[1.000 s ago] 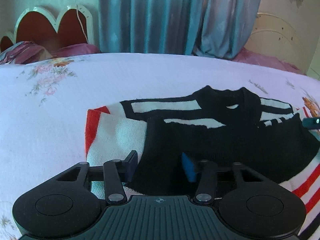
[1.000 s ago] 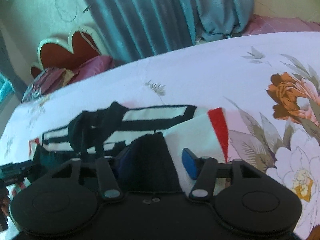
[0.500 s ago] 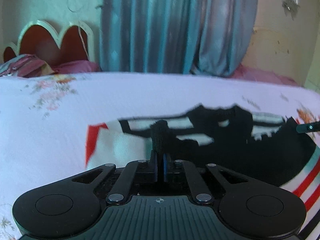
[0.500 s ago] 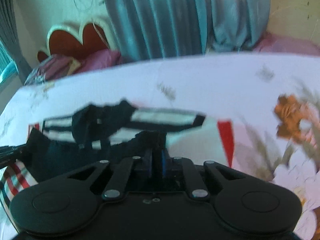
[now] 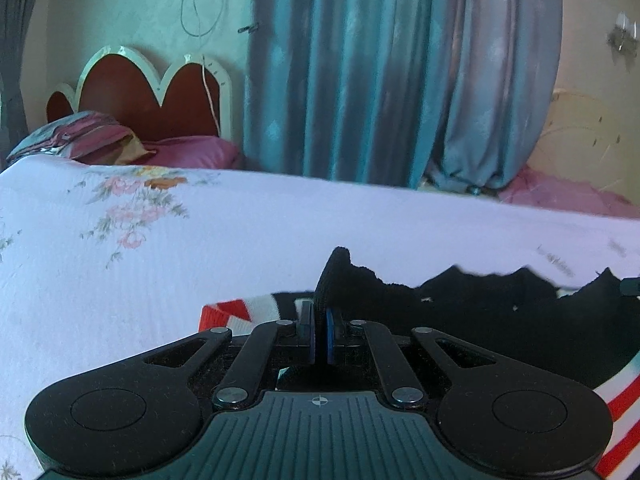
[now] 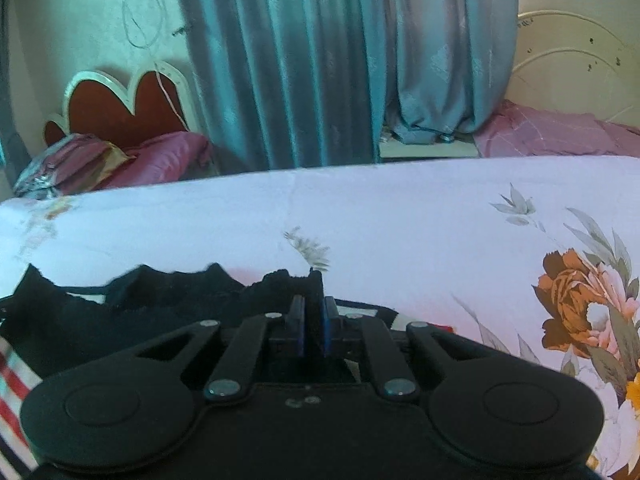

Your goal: Fold small clothes

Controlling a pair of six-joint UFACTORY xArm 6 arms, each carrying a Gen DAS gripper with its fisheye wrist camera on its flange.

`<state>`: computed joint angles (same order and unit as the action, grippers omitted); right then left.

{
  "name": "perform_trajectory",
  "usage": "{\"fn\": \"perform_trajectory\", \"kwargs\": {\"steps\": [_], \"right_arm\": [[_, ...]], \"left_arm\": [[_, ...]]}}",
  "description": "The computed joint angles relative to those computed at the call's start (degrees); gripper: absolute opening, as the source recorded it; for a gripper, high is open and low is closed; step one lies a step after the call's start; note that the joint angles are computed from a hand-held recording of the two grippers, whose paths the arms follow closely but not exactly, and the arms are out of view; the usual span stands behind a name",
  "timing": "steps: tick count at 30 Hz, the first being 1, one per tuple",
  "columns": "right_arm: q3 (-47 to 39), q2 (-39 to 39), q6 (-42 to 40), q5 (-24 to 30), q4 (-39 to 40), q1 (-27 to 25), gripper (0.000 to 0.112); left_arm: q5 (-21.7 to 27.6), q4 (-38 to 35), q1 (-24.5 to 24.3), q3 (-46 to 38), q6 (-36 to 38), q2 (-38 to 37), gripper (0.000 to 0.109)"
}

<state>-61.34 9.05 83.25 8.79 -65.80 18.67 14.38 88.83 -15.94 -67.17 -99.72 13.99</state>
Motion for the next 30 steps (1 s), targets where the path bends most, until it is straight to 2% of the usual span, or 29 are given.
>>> {"fn": "perform_trajectory", "kwargs": {"steps": [3, 4, 5, 7, 9, 11, 13, 15, 19, 21, 24, 28, 30], "right_arm": [[-0.91, 2.48, -4.83, 2.11, 5.24, 0.55, 0.008], [-0.85, 3.46, -7.09, 2.47, 8.01, 0.53, 0.008], [-0.73, 3.97, -7.30, 2.39, 8.38, 0.48, 0.007], [-0.85, 4.08, -4.88, 2.52, 5.84, 0.50, 0.008], [-0.53, 3.64, -6.29, 2.39, 7.85, 0.55, 0.012], [0.32, 2.43, -5.80, 1.34, 8.04, 0.25, 0.019], [1.05, 0.73, -3.25, 1.63, 5.65, 0.24, 0.024], [2.13, -0.79, -2.05, 0.97, 4.74, -0.15, 0.024], [4.30, -3.93, -0.54, -1.01, 5.34, -0.16, 0.024], [4.35, -4.58, -1.37, -1.17, 5.77, 1.42, 0.024], [3.38, -2.87, -10.06, -2.71, 14.58, 4.79, 0.024], [1.17, 0.53, -15.85, -3.73, 20.50, 9.19, 0.023], [0.73, 1.76, -18.50, -3.50, 22.67, 10.93, 0.023]], "left_arm": [[1.23, -6.30, -0.05, -0.40, 5.89, 2.40, 0.004], [1.66, -6.27, -0.18, -0.35, 5.77, 2.66, 0.004], [2.37, -4.46, -0.51, -0.40, 4.63, 2.77, 0.004], [3.38, -5.96, -0.99, -0.74, 7.25, 2.97, 0.004], [3.43, -7.26, -1.04, -0.69, 8.10, 2.65, 0.005], [4.71, -5.60, -1.47, -0.02, 7.10, 1.53, 0.014], [7.63, -2.65, -2.38, 1.74, 4.26, -0.52, 0.055], [10.03, 2.41, -3.20, 4.17, -0.42, -3.21, 0.064], [7.71, 5.22, -3.55, 8.33, -0.93, -7.97, 0.064], [5.38, 4.32, -4.08, 9.02, -0.23, -8.91, 0.064], [1.35, -1.32, -5.21, 6.99, 4.98, -6.85, 0.064], [-0.09, -2.07, -7.58, 4.39, 5.98, -3.64, 0.064], [0.87, -3.73, -8.52, 4.32, 8.57, -2.86, 0.064]]}}
